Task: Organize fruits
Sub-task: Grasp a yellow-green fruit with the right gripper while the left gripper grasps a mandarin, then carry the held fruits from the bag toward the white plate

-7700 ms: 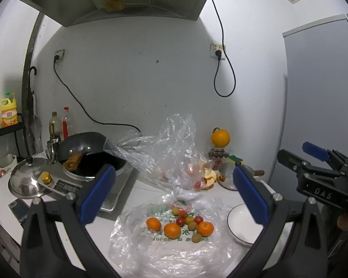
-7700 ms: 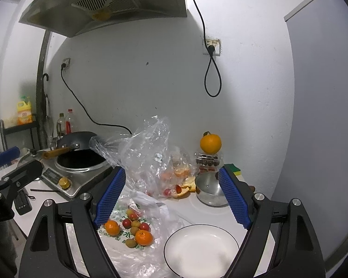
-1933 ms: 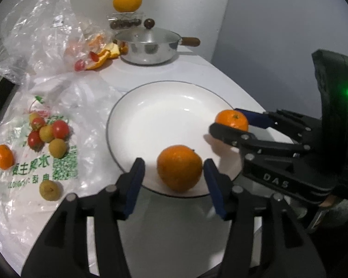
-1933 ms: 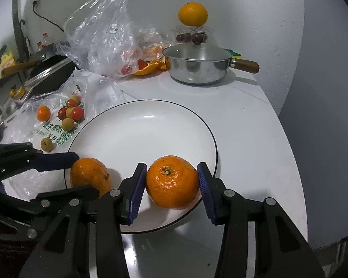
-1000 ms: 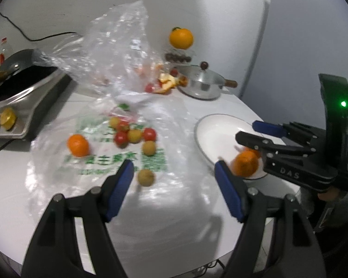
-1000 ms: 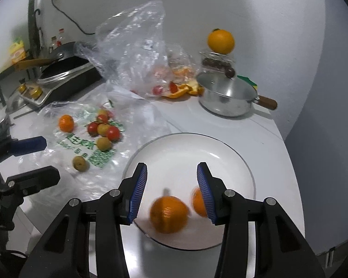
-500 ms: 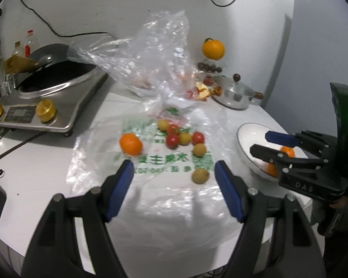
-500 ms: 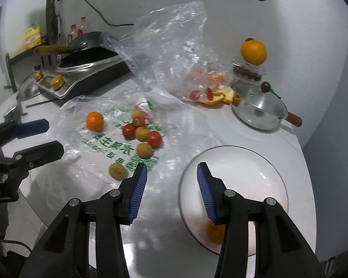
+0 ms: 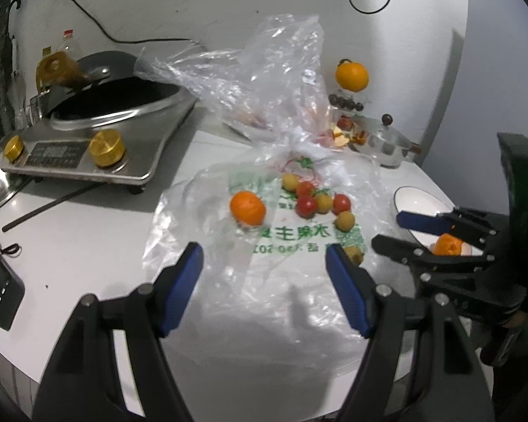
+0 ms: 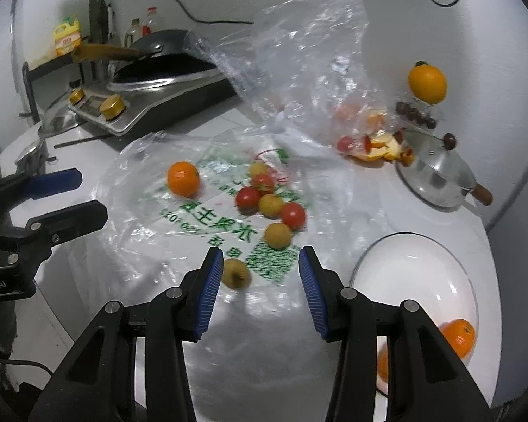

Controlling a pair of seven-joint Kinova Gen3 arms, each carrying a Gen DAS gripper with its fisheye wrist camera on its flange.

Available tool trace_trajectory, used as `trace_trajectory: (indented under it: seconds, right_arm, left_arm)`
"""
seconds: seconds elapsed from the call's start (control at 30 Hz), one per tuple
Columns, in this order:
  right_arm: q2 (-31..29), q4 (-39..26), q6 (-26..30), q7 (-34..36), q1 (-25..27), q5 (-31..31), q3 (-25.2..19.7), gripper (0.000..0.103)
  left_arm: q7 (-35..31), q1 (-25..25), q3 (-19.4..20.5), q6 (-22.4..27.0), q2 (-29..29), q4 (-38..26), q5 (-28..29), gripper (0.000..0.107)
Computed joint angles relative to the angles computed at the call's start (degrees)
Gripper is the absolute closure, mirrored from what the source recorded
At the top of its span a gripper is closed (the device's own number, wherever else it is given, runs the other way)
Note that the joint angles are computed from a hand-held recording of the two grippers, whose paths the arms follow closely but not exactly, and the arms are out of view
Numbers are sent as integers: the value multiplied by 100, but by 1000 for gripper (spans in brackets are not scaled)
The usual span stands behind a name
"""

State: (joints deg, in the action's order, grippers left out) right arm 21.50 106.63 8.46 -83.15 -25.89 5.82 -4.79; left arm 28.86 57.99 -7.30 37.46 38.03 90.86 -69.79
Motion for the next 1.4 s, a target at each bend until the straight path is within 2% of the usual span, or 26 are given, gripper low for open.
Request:
trace_trajectory:
  seconds: [0.2, 0.27, 0.5, 0.63, 0.73, 0.9, 1.17, 1.4]
  right_arm:
    - [428, -358, 324, 85, 254, -271, -416, 56]
    - [535, -474, 439, 77, 229, -335, -425, 56]
    - [764, -725, 682, -256, -256, -173, 39, 56]
    - [834, -792, 748, -385, -369, -30, 155, 64]
    - [874, -807, 748, -467, -447, 71, 232, 74]
    - [839, -731, 581, -497, -454, 192, 252, 75]
    - [736, -801, 388, -133, 126, -11, -255, 75]
    - [716, -799, 142, 377, 677, -329, -771, 75]
  left_arm:
    - [187, -39, -1, -22, -82, 222, -55, 34]
    - [267, -59, 2, -36, -109, 294, -94, 34]
    - [405, -161, 81, -34, -160, 404, -289, 34]
    - [325, -234, 145, 4, -121, 327, -308, 34]
    - [148, -307, 169, 1, -75, 189, -251, 34]
    - [-308, -398, 151, 6, 21, -60, -31, 34]
    - [-1190, -541, -9, -185, 251, -556, 557, 34]
    - [-2083, -849, -72, -570, 474, -990, 1350, 34]
